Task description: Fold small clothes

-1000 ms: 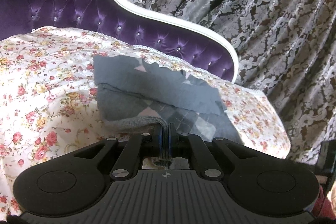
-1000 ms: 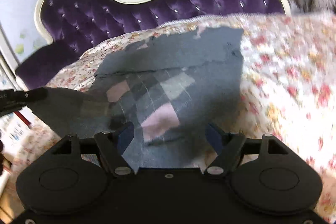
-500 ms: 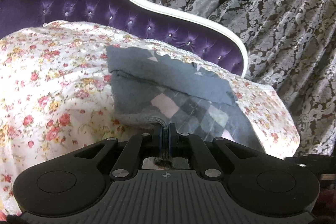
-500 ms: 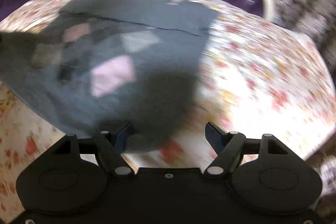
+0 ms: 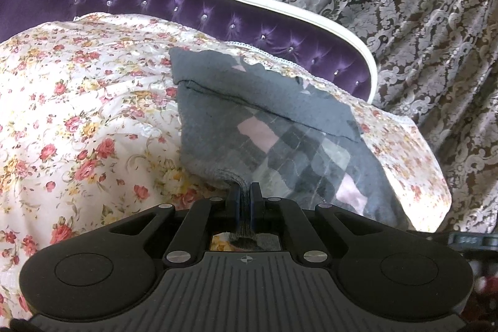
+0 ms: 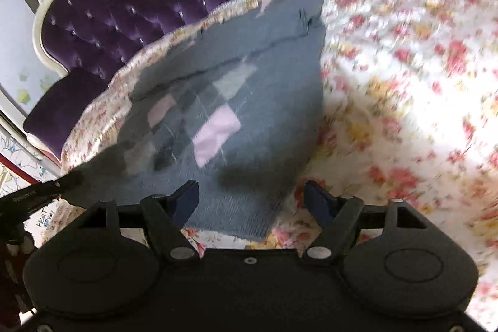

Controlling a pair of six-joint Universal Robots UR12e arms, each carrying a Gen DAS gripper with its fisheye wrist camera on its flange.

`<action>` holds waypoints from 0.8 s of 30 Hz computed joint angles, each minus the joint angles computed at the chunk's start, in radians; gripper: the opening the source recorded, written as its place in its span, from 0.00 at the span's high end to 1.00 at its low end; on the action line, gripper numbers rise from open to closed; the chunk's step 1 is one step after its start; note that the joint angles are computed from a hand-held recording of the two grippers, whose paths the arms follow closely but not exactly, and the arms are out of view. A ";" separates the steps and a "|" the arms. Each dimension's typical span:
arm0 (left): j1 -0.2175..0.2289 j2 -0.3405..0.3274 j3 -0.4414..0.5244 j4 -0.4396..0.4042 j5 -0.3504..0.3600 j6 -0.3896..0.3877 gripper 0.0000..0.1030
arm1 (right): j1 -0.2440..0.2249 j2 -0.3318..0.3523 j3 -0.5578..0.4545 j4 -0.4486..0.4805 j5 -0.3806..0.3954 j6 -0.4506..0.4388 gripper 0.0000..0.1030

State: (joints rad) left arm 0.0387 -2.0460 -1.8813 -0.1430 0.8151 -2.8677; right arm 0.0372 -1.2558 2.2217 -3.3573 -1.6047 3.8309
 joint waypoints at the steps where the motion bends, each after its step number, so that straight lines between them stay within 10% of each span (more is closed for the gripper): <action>1: 0.000 0.000 0.001 -0.002 -0.001 -0.002 0.95 | 0.000 0.005 -0.003 0.000 0.002 -0.001 0.42; 3: 0.000 -0.002 0.005 -0.004 -0.011 -0.016 0.95 | 0.003 0.012 -0.011 0.008 0.006 -0.003 0.86; 14: -0.009 -0.066 0.206 -0.067 -0.176 -0.142 0.95 | -0.100 0.013 -0.045 -0.265 0.126 0.033 0.89; 24: -0.106 -0.267 0.545 -0.028 -0.041 -0.257 0.95 | -0.210 0.147 -0.273 -0.256 0.154 -0.003 0.89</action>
